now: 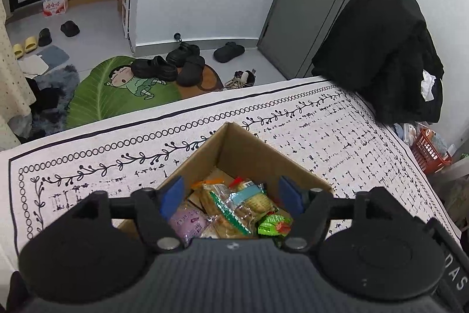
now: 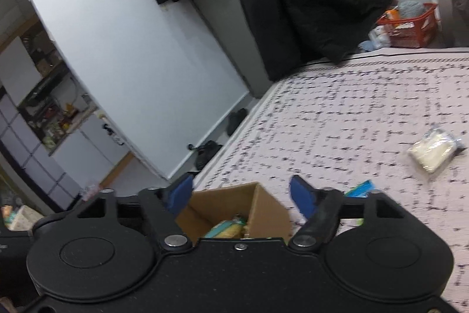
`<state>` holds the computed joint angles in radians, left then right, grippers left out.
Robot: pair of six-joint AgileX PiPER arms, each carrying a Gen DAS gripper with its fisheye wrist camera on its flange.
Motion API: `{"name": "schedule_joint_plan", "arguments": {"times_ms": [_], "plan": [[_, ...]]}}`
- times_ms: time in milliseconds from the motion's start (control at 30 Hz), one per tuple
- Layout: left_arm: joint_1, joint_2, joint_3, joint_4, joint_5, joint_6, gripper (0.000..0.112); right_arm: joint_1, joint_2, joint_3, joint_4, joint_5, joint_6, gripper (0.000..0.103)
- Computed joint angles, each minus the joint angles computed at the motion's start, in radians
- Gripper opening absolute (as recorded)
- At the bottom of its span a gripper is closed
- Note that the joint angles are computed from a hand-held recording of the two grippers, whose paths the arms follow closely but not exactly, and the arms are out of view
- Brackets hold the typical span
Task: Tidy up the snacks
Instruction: 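Open both tools over the box to drop the biscuit and green packets, then move both tools back toward the blue plum packet and clear packet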
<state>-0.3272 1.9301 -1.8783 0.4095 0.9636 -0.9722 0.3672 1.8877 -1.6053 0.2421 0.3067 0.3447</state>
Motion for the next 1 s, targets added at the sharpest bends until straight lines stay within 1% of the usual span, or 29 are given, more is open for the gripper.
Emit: {"name": "schedule_joint_plan", "arguments": {"times_ms": [33,67,133,200,300,400,467,533,567,667,733,800,867,1000], "plan": [[-0.004,-0.003,0.0,0.002,0.004,-0.001,0.075,0.001,-0.005,0.004,-0.053,0.002,0.048,0.088],[-0.01,-0.006,0.0,0.008,0.009,-0.005,0.077,-0.002,-0.01,0.009,-0.084,0.001,0.075,0.088],[-0.025,-0.009,0.0,0.034,0.023,-0.015,0.078,-0.015,-0.019,0.017,-0.062,0.004,0.053,0.092],[-0.046,-0.011,-0.002,0.076,0.049,-0.056,0.089,-0.028,-0.027,0.026,-0.024,0.007,0.022,0.097],[-0.068,-0.023,0.012,0.115,0.057,-0.089,0.096,-0.042,-0.039,0.04,-0.013,0.007,0.008,0.102],[-0.08,-0.035,0.022,0.128,0.058,-0.108,0.103,-0.059,-0.047,0.047,0.004,0.02,-0.004,0.103],[-0.089,-0.038,0.021,0.135,0.058,-0.114,0.103,-0.056,-0.044,0.023,-0.122,0.067,0.113,0.103],[-0.101,-0.03,0.002,0.143,0.079,-0.111,0.103,-0.057,-0.047,0.024,-0.198,0.074,0.168,0.103],[-0.108,-0.023,-0.012,0.147,0.09,-0.11,0.103,-0.06,-0.048,0.023,-0.221,0.08,0.187,0.103],[-0.128,-0.023,-0.012,0.164,0.086,-0.134,0.103,-0.081,-0.051,0.024,-0.218,0.095,0.189,0.103],[-0.141,-0.02,-0.019,0.179,0.091,-0.142,0.103,-0.083,-0.049,0.011,-0.313,0.129,0.28,0.103],[-0.151,-0.017,-0.024,0.188,0.089,-0.148,0.103,-0.09,-0.054,0.016,-0.375,0.139,0.338,0.103],[-0.162,-0.014,-0.029,0.197,0.083,-0.153,0.103,-0.104,-0.057,0.022,-0.389,0.146,0.357,0.103],[-0.181,0.003,-0.053,0.189,0.078,-0.144,0.103,-0.144,-0.068,0.041,-0.351,0.143,0.326,0.103]]}}
